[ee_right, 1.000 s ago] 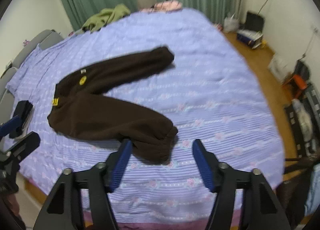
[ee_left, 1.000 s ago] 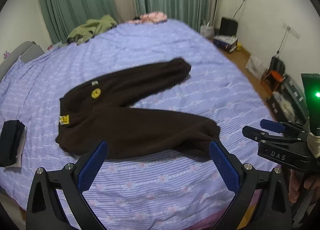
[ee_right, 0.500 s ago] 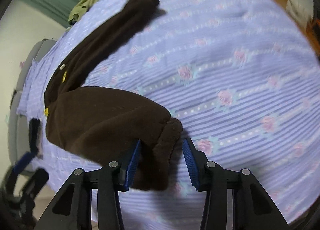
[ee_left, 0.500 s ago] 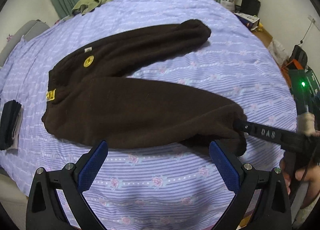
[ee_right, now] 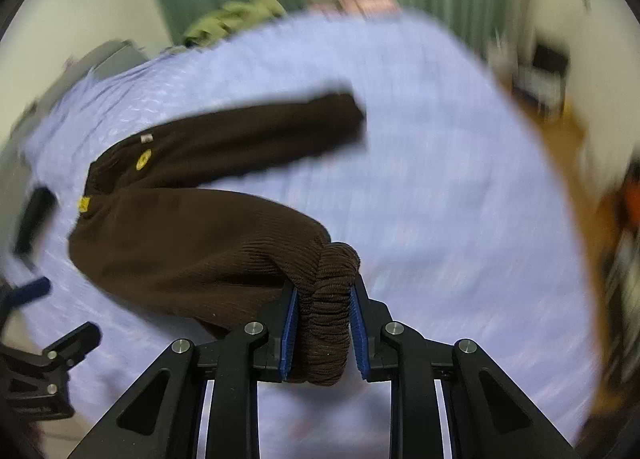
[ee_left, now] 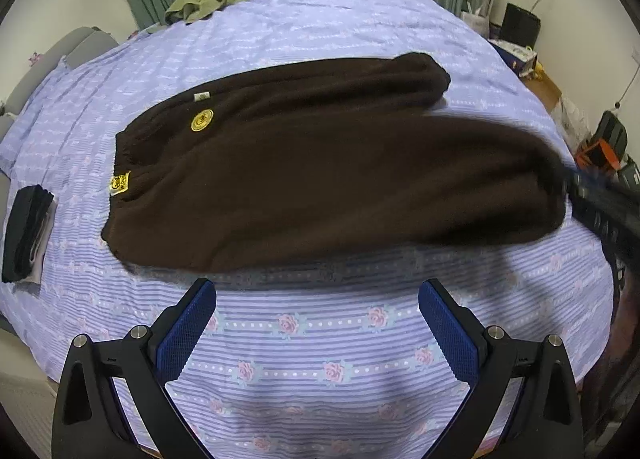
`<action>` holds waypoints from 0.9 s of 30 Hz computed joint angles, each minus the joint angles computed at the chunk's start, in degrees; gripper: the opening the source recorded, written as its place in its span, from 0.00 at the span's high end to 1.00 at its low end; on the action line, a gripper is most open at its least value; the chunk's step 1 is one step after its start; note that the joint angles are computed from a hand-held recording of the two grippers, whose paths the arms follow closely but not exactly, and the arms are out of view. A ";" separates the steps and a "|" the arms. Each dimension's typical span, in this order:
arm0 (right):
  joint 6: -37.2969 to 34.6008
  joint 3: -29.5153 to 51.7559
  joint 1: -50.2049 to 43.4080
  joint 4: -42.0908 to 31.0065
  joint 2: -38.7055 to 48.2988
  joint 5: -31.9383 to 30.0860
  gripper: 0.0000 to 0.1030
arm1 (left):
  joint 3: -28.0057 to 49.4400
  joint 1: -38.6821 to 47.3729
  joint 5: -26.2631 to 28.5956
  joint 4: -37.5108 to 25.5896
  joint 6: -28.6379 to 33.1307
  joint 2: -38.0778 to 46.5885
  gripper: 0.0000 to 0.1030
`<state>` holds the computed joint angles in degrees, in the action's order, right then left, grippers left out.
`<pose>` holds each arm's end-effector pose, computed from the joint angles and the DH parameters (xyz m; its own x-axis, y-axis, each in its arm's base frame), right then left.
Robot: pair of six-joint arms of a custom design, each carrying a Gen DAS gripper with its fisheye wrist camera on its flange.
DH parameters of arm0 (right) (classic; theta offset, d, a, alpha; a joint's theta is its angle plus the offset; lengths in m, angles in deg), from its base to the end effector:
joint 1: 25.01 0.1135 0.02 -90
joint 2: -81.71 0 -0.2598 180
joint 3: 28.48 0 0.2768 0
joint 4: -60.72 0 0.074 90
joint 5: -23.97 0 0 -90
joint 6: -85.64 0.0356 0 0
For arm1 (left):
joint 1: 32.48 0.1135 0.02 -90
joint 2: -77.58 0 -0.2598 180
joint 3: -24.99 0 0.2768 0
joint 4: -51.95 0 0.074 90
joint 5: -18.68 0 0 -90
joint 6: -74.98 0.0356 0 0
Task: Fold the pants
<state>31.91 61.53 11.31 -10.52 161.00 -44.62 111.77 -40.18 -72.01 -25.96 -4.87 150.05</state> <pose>0.2465 0.1651 0.3270 -0.8061 0.0910 -0.5848 0.0871 0.9956 0.0349 0.2564 -0.0342 0.3315 -0.8511 0.2929 -0.4358 0.2831 0.9550 0.0890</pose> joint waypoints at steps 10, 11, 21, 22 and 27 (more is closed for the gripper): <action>-3.36 -4.37 -7.11 0.12 3.35 -4.76 0.42 | -2.18 -0.93 -1.11 0.31 -0.47 -1.07 0.00; -1.33 -4.53 -6.57 -1.03 2.15 -3.10 0.37 | -2.23 -0.86 -1.02 0.57 -0.35 -0.91 0.00; -1.63 -5.62 -11.22 -0.91 -2.44 -0.67 0.38 | -2.70 -4.99 8.86 9.80 8.48 4.46 0.04; -2.92 -5.53 -11.91 -0.11 -1.47 -0.35 0.38 | -2.51 -6.20 9.41 10.27 10.04 5.55 0.06; -8.14 -8.48 -15.80 4.17 1.03 -6.94 0.55 | -2.08 -11.68 10.50 14.00 12.54 10.03 0.16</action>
<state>23.76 53.05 -4.49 -6.35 162.03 -51.56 109.70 -51.87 -61.51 -11.96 7.67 160.07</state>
